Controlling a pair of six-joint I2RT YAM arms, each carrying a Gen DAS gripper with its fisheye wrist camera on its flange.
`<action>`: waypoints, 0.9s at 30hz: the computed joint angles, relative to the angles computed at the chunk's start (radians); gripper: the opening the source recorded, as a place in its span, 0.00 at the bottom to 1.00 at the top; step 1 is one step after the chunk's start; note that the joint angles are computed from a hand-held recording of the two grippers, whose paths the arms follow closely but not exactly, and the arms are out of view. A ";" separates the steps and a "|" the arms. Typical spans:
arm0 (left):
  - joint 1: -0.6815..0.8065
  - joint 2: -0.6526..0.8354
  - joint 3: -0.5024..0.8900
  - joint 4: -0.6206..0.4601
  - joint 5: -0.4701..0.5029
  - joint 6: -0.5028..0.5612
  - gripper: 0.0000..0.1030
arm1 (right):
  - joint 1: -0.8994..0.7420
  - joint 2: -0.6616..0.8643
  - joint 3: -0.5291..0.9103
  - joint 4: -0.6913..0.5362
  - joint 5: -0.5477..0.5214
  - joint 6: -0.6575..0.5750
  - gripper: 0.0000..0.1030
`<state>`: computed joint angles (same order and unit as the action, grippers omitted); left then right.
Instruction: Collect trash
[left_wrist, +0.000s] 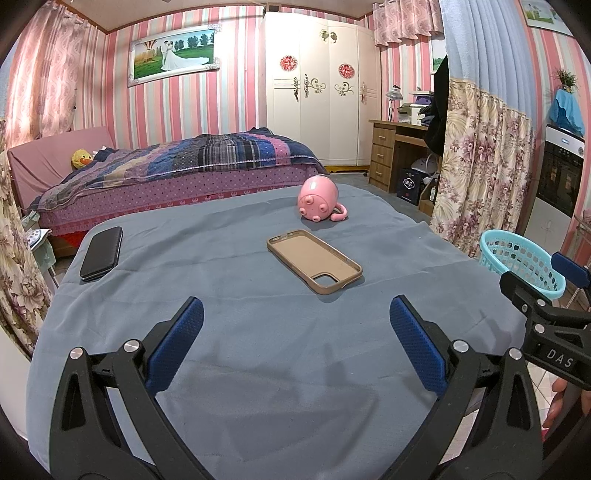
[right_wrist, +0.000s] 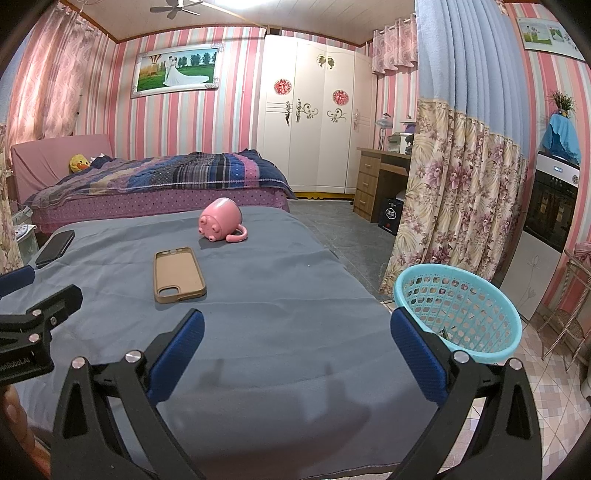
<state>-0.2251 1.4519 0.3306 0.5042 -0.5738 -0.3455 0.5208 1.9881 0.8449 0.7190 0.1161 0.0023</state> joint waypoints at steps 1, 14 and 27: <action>0.000 0.000 0.000 0.000 0.000 0.000 0.95 | 0.000 0.000 0.000 -0.001 0.000 -0.001 0.96; 0.000 0.005 -0.002 0.006 -0.003 -0.001 0.95 | 0.000 -0.001 0.000 0.000 0.001 -0.001 0.96; 0.019 -0.006 -0.002 -0.008 0.036 -0.034 0.95 | 0.001 0.000 0.000 -0.001 0.000 0.001 0.96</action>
<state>-0.2057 1.4460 0.3283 0.4965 -0.5380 -0.3793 0.5215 1.9876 0.8451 0.7185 0.1162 0.0031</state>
